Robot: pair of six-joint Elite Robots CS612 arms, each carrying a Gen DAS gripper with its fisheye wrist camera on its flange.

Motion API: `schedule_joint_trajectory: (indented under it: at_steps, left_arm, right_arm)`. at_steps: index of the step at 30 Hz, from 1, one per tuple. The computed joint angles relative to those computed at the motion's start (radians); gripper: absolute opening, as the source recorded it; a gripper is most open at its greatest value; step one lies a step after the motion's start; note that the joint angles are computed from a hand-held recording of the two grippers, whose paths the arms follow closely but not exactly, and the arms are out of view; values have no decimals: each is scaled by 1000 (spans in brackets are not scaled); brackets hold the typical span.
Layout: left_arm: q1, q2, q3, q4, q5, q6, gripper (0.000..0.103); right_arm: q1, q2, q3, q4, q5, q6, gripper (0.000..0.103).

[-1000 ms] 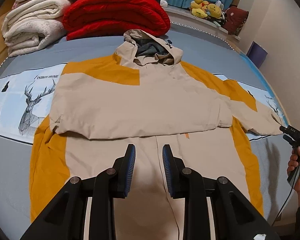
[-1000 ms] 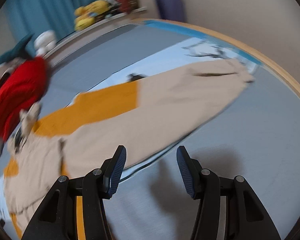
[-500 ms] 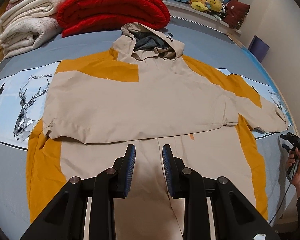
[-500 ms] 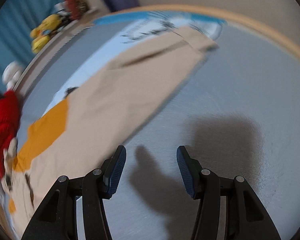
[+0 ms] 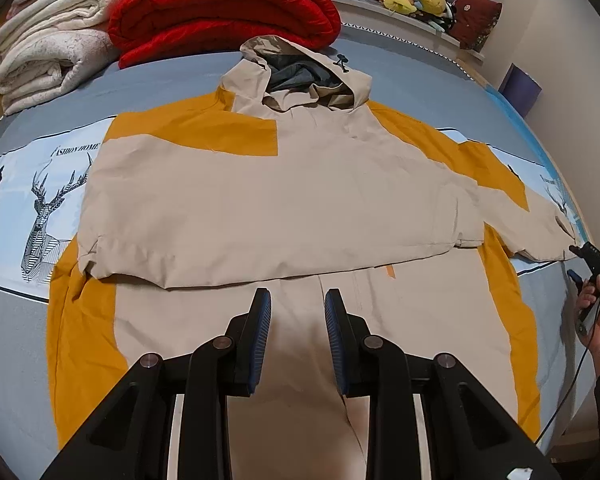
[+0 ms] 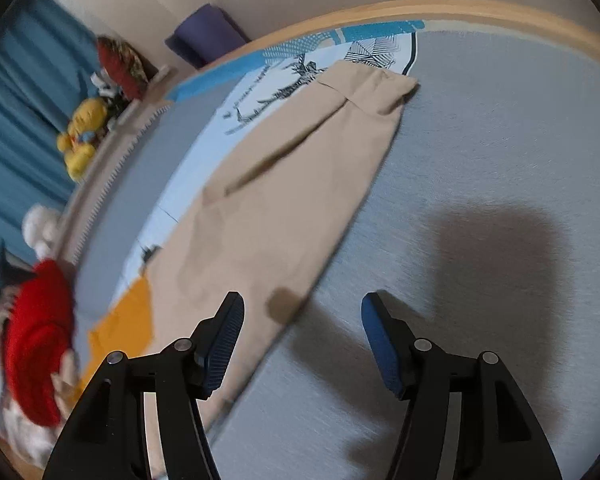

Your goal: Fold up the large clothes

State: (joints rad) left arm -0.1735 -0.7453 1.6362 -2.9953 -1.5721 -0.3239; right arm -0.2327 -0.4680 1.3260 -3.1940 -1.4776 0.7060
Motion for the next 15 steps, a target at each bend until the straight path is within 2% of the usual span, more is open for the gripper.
schedule_joint_trajectory:
  at_steps: [2, 3, 4, 9, 15]
  left_arm:
    - [0, 0, 0, -1, 2, 1, 25]
    - [0, 0, 1, -2, 3, 1, 25]
    - [0, 0, 0, -2, 3, -1, 25]
    - [9, -4, 6, -9, -1, -4, 25]
    - [23, -12, 16, -18, -15, -15, 25]
  right_arm:
    - [-3, 17, -19, -24, 40, 28, 43]
    - [-4, 26, -32, -23, 69, 30, 13]
    - [-2, 31, -40, -21, 79, 26, 1]
    - [36, 40, -75, -55, 7, -38, 0]
    - [71, 27, -82, -119, -1, -79, 0]
